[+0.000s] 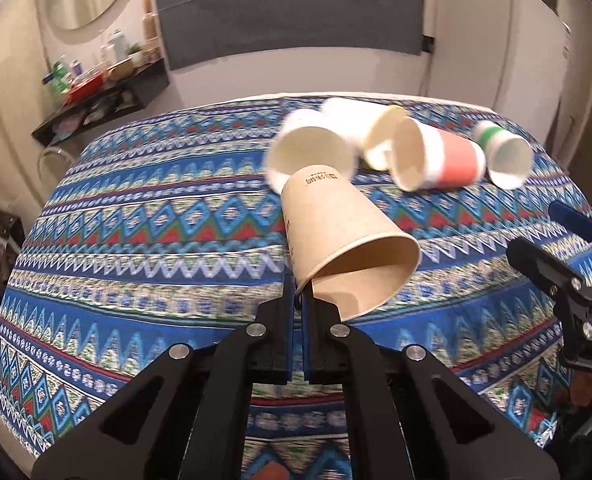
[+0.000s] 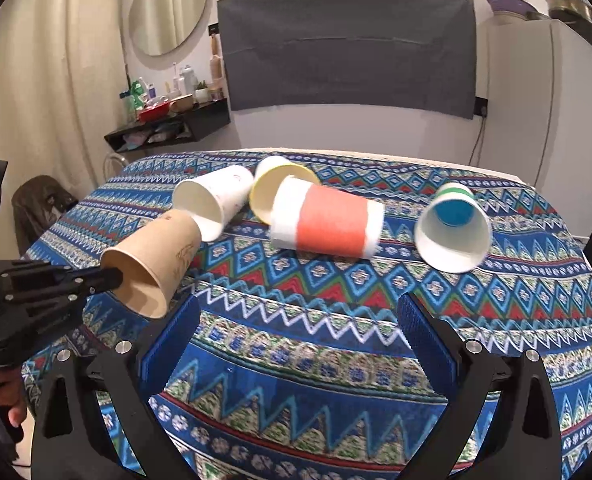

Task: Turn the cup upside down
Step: 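Lift the tan cup with the left tool, turning its rim downward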

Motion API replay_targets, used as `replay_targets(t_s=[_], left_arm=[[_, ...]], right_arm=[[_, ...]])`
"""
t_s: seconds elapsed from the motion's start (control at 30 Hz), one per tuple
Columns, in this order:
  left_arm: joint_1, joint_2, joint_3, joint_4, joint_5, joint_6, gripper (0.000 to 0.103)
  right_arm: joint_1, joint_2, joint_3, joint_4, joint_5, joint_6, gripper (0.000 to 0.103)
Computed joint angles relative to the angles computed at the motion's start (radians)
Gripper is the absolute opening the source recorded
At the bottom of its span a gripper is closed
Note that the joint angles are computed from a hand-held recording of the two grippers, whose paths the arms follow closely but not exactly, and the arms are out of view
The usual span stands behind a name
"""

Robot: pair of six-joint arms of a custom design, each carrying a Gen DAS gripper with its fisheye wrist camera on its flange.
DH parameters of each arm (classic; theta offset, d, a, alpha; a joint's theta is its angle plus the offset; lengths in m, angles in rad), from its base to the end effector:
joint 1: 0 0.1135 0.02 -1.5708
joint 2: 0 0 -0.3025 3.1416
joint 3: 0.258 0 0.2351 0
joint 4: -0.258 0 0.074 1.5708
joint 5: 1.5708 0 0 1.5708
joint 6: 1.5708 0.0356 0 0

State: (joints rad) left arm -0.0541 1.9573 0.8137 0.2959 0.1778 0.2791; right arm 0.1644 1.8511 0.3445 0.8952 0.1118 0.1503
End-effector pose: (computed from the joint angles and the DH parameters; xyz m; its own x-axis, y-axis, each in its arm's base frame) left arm 0.3541 -0.0255 0.1299 -0.6728 0.3080 -0.6726 0.3698 0.9275 0.0548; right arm 0.2647 0.0399 0.1184 -0.5707 0.0562 -0.8192 0.0131 0.9982 0.0593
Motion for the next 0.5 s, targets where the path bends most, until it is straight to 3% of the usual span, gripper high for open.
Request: replay_targets(t_s=[0.5], left_arm=[[-0.223,-0.029,-0.119,0.109,-0.104,-0.054,0.004]], right_arm=[[-0.27,0.006,-0.208,0.221,-0.177,-0.032,0.095]])
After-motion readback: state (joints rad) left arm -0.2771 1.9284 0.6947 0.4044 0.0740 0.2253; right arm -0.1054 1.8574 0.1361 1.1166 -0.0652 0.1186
